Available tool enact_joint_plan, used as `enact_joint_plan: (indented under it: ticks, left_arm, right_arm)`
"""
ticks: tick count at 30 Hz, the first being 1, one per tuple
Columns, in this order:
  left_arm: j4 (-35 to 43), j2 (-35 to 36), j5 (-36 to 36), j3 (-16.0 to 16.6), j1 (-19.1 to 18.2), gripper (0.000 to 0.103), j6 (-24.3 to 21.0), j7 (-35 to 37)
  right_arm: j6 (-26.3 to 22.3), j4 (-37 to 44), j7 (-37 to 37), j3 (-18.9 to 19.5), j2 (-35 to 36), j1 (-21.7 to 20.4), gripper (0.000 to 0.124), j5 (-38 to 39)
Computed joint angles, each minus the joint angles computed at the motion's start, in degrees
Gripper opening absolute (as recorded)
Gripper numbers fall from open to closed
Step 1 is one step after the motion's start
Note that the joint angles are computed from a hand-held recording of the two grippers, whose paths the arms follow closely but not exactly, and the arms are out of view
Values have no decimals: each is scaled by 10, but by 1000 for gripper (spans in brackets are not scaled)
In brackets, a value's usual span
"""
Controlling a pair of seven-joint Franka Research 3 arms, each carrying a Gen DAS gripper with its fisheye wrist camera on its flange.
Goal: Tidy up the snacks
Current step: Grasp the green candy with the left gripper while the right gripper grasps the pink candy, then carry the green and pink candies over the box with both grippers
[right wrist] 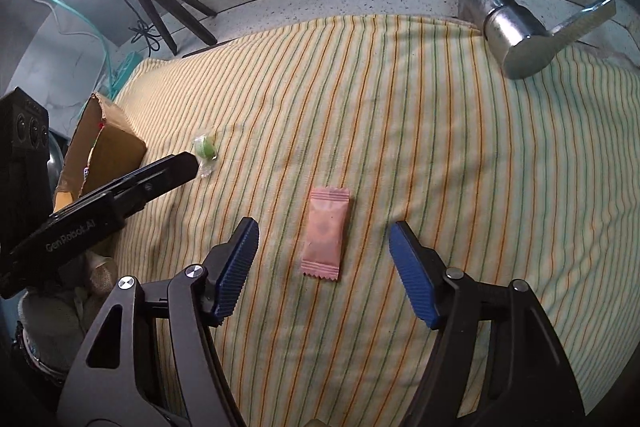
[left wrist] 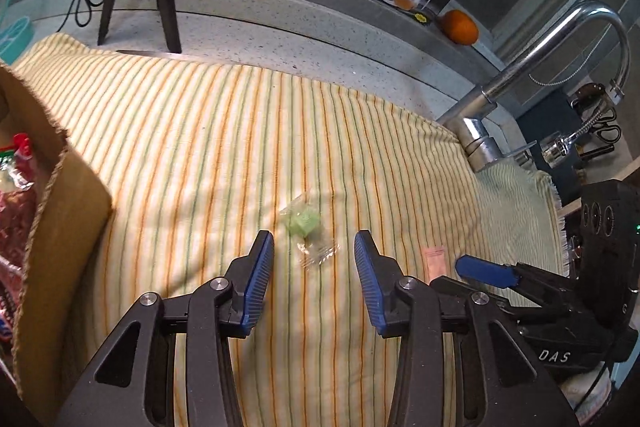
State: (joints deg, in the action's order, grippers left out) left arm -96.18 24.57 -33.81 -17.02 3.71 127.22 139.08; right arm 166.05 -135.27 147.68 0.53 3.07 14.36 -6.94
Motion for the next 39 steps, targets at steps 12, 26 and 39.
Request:
enact_joint_plan:
  ticks: [12, 26, 39]
  left_arm:
    - [-5, 6, 25, -6, -14, 24, 38, 11]
    - [-17, 2, 14, -13, -4, 18, 51, 43]
    - [-37, -20, -8, -3, 7, 18, 21, 51]
  right_arm:
    - [-79, 54, 38, -8, 25, 17, 54, -94]
    - [-135, 55, 30, -5, 13, 17, 20, -129]
    - [-97, 13, 65, 7, -19, -4, 20, -124]
